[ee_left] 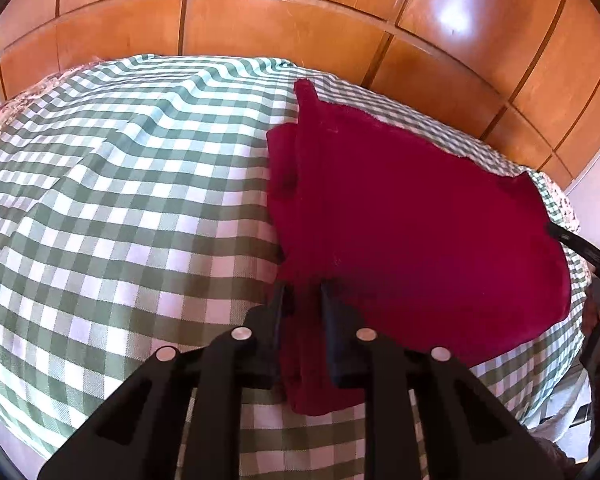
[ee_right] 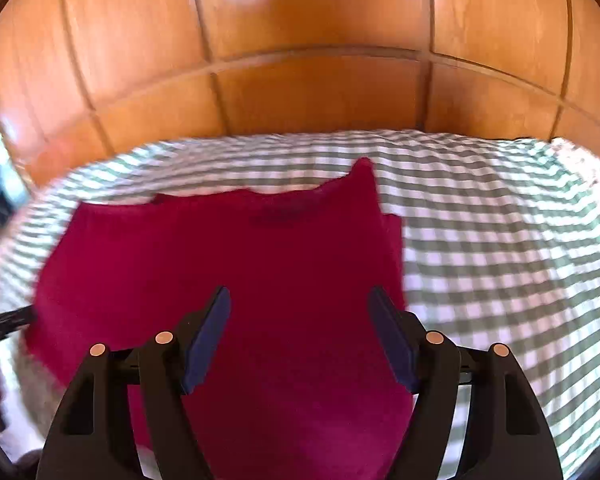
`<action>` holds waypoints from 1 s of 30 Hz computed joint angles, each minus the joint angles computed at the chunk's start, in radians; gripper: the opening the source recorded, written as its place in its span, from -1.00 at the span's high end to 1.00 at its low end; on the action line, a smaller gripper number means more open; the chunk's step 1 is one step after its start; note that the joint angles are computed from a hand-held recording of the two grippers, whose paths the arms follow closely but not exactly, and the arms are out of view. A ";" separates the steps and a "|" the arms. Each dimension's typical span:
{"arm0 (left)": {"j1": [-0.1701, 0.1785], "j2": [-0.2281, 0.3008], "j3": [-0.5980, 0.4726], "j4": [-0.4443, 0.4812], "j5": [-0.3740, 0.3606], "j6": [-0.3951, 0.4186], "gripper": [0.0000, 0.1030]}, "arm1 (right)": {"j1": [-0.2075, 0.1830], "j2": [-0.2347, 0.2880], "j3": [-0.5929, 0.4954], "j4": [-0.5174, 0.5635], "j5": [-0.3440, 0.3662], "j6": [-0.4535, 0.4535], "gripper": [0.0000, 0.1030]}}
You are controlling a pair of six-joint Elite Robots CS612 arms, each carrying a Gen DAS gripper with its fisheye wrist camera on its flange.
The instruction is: Fold small clothes
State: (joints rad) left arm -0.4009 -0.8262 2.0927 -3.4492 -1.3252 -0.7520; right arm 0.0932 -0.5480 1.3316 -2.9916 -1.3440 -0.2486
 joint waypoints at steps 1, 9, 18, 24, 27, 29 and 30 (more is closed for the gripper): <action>0.001 -0.002 0.004 -0.011 0.001 -0.007 0.29 | -0.001 0.005 -0.008 0.029 -0.006 0.009 -0.37; 0.054 0.001 -0.046 -0.038 -0.033 0.013 0.05 | 0.001 0.008 0.000 -0.018 -0.004 0.022 -0.37; 0.067 0.049 -0.190 0.170 -0.002 0.056 0.85 | 0.017 0.048 -0.081 0.009 -0.039 0.001 -0.37; 0.079 0.063 -0.180 0.121 -0.038 0.005 0.52 | 0.023 0.087 -0.128 0.026 -0.063 0.024 -0.42; 0.080 0.061 -0.170 0.086 -0.020 0.009 0.15 | 0.025 0.093 -0.129 0.004 -0.070 0.028 -0.47; 0.086 0.059 -0.174 0.096 -0.019 0.009 0.15 | 0.025 0.094 -0.129 -0.002 -0.069 0.029 -0.47; 0.092 0.062 -0.180 0.096 -0.027 0.006 0.15 | 0.024 0.095 -0.130 -0.005 -0.067 0.030 -0.47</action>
State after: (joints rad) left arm -0.3084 -0.7647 1.9132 -3.3534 -1.3526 -0.7461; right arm 0.1170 -0.4527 1.2020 -2.9965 -1.4108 -0.2186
